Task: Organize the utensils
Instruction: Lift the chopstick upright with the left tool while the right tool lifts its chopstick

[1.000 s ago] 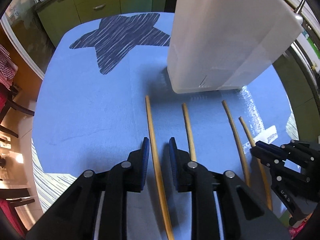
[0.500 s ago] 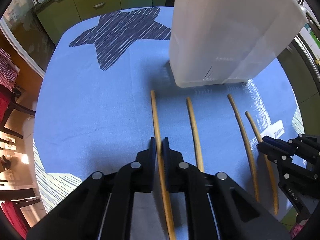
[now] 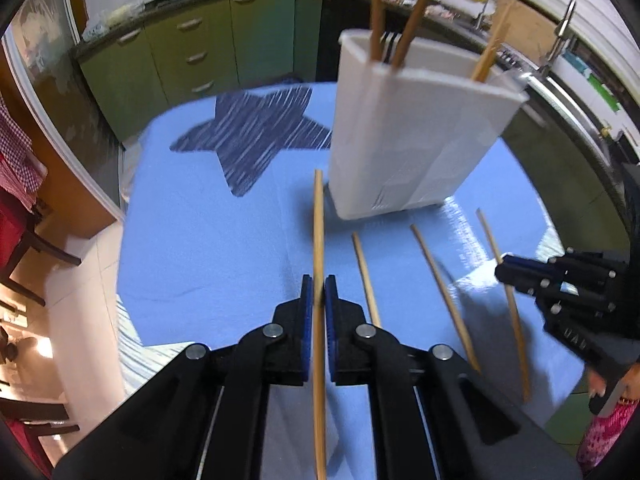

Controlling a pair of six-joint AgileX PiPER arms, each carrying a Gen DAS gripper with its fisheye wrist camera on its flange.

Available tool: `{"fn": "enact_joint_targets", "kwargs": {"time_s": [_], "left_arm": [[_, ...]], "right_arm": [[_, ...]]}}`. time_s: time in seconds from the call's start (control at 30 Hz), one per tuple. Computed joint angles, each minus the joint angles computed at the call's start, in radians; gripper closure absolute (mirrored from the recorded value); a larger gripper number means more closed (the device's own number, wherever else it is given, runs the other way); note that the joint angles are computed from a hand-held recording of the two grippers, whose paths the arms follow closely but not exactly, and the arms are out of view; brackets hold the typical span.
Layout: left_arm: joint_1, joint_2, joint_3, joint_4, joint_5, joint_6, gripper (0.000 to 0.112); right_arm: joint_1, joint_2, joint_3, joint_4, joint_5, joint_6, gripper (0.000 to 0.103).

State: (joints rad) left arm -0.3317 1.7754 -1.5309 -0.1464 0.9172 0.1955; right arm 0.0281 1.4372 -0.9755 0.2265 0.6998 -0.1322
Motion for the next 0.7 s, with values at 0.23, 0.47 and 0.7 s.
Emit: {"fn": "enact_joint_targets", "kwargs": {"time_s": [0.23,0.47,0.7], "left_arm": [[0.017,-0.134,0.076,-0.061,-0.023,0.068,0.106],[0.020,-0.223,0.119,-0.089,-0.023,0.108,0.106],[0.017,-0.287,0.155,-0.111,-0.024,0.140,0.106]], "right_arm": [[-0.062,-0.206,0.017,0.062,0.051,-0.058,0.096],[-0.099,-0.350,0.039,0.095,0.107,-0.091,0.096],[-0.102,-0.420,0.056,0.095,0.137,-0.085,0.096]]}}
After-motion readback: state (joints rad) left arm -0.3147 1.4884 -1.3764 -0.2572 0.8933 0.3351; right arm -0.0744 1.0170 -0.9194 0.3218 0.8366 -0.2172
